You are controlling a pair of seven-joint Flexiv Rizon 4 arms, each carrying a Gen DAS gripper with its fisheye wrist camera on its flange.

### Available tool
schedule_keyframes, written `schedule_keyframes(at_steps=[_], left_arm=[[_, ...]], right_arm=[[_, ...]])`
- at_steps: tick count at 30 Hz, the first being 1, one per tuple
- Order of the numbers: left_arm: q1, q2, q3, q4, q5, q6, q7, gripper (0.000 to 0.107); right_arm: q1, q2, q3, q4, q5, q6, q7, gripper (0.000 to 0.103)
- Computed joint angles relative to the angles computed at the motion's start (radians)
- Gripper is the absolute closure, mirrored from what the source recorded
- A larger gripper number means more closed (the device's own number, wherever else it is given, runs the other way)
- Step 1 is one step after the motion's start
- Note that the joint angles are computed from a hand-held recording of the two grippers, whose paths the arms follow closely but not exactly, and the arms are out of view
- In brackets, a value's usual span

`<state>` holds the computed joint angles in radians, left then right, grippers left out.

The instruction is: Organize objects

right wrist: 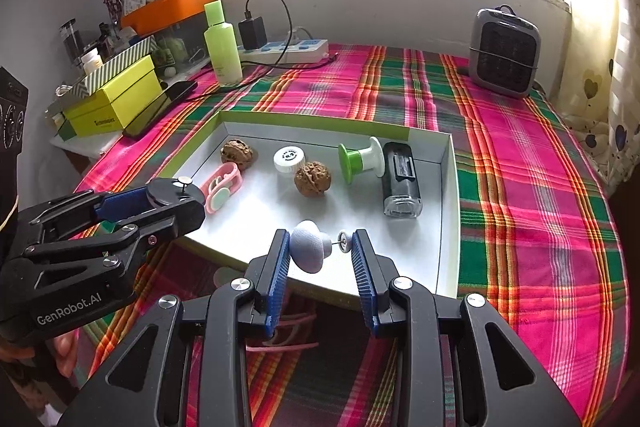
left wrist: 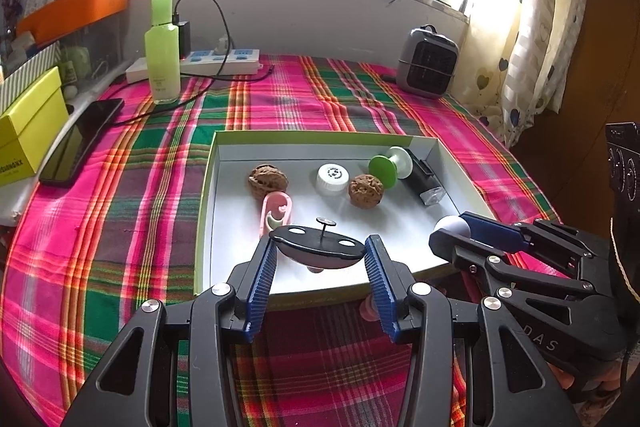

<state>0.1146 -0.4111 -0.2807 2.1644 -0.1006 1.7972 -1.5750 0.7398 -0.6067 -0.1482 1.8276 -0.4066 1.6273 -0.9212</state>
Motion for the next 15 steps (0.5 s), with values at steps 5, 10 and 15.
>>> schedule_keyframes(at_steps=[5, 10, 15], left_arm=[[-0.031, -0.027, 0.027, -0.046, -0.011, -0.026, 0.018, 0.063], [-0.055, -0.051, 0.045, -0.082, -0.032, -0.052, 0.043, 0.063], [-0.116, -0.069, 0.107, -0.119, -0.058, -0.078, 0.063, 0.063]], right_arm=[[-0.026, -0.012, 0.019, -0.024, -0.002, -0.022, -0.005, 0.07], [-0.068, -0.031, 0.058, -0.057, -0.012, -0.052, -0.022, 0.07], [-0.098, -0.052, 0.09, -0.091, -0.023, -0.083, -0.036, 0.07]])
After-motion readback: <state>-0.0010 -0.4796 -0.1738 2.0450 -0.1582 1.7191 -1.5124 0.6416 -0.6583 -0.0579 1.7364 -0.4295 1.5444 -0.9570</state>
